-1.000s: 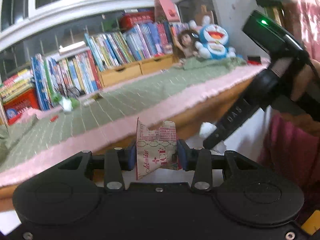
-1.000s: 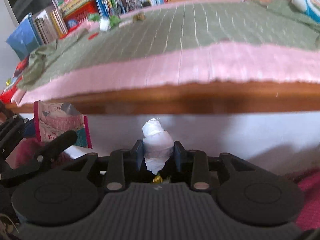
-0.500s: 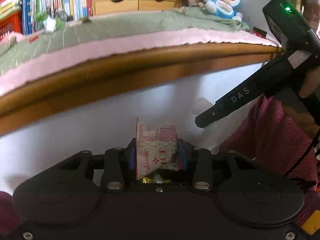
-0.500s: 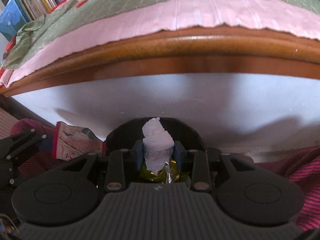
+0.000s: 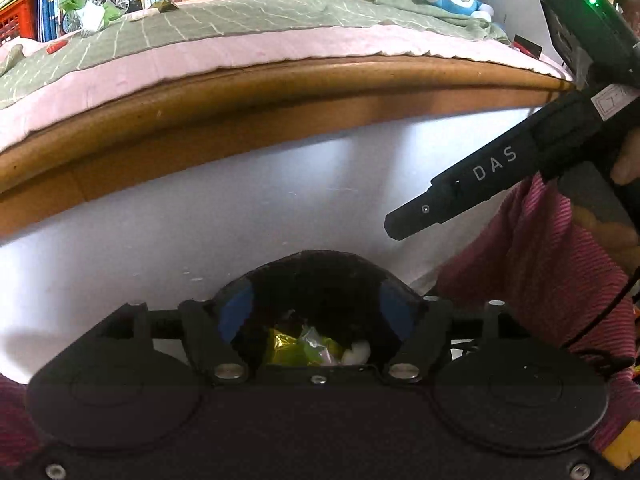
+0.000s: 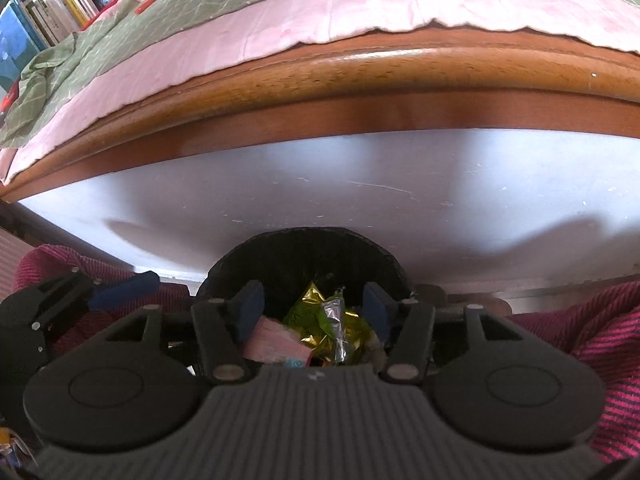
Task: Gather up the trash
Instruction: 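Open both tools to drop the wrapper and tissue into the bin, then raise both open tools back over the bed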
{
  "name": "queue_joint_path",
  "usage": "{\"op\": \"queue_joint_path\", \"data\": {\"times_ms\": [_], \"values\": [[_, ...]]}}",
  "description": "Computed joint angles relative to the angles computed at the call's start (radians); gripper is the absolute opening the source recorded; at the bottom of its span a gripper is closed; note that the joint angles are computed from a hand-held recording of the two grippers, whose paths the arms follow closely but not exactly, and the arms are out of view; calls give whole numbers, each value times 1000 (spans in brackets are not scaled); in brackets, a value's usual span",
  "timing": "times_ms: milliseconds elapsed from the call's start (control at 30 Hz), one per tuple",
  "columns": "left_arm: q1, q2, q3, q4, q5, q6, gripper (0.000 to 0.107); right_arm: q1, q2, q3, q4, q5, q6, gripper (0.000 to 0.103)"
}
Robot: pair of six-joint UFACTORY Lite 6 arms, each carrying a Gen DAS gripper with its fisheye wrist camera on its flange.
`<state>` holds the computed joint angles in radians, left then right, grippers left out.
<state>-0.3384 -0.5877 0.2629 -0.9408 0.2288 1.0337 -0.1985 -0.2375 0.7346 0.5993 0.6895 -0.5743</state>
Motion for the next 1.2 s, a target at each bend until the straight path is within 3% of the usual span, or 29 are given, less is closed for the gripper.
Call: {"op": "queue_joint_path", "data": {"times_ms": [533, 867, 1200], "values": [[72, -76, 87, 37, 71, -50, 79, -58, -44, 81, 62, 57, -65, 75], [194, -51, 201, -175, 131, 189, 83, -129, -95, 157, 221, 119, -248, 82], [267, 87, 368, -374, 111, 367, 85, -99, -32, 262, 368, 26, -328, 89]]}}
